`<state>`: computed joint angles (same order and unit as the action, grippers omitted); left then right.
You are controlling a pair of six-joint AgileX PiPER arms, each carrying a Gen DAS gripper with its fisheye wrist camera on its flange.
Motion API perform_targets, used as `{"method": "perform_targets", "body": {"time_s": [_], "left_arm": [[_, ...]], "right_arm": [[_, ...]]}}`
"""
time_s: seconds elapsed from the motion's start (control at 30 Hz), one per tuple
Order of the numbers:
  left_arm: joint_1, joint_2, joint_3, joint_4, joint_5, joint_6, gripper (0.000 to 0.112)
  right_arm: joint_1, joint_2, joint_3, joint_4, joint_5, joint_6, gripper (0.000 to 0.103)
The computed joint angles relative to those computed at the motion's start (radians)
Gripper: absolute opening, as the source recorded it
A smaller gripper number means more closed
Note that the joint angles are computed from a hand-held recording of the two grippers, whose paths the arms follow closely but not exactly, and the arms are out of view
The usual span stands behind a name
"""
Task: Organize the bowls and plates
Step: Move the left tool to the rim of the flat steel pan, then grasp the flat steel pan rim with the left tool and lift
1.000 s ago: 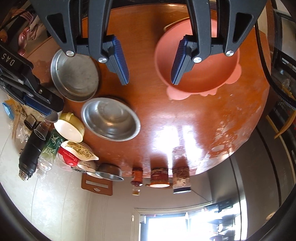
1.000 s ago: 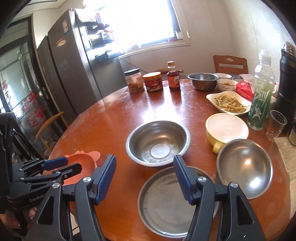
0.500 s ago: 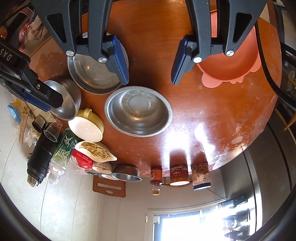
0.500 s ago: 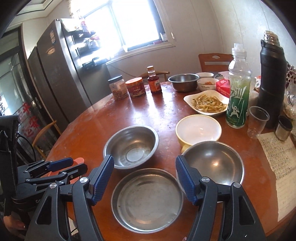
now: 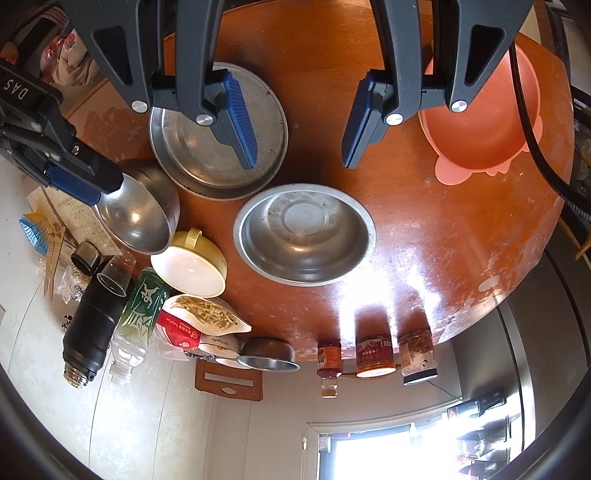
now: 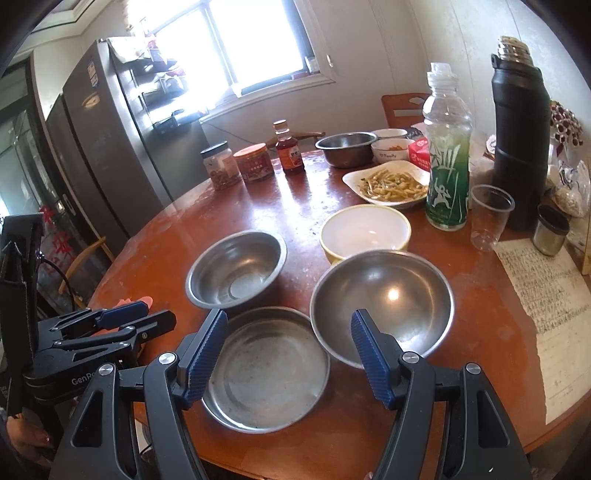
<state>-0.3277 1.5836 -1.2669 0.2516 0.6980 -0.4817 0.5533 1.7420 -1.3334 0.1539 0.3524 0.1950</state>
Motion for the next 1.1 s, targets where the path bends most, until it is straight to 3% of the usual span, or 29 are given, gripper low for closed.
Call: {"method": "perform_targets", "body": {"time_s": [0.2,0.27,0.53,0.73,1.1], "left_arm": [[-0.013,0.023,0.005,0.006,0.001,-0.017,0.048],[-0.018,0.031,0.007,0.006,-0.001,-0.020,0.048],[-0.020,0.054,0.011,0.001,-0.007,-0.021,0.048],[-0.021,0.071,0.021,-0.008,-0.015,-0.015,0.048],[0.016,0.125,0.005,-0.068,-0.041,0.040,0.048]], "right_arm": [[-0.011,0.004,0.053,0.081,-0.007,-0.085,0.071],[0.006,-0.010,0.080,0.014,-0.034,-0.033,0.071],[0.041,-0.055,0.183,0.032,-0.101,-0.072,0.070],[0.052,0.019,0.137,-0.013,-0.054,-0.011,0.049],[0.045,0.089,0.092,-0.025,-0.044,0.004,0.037]]}}
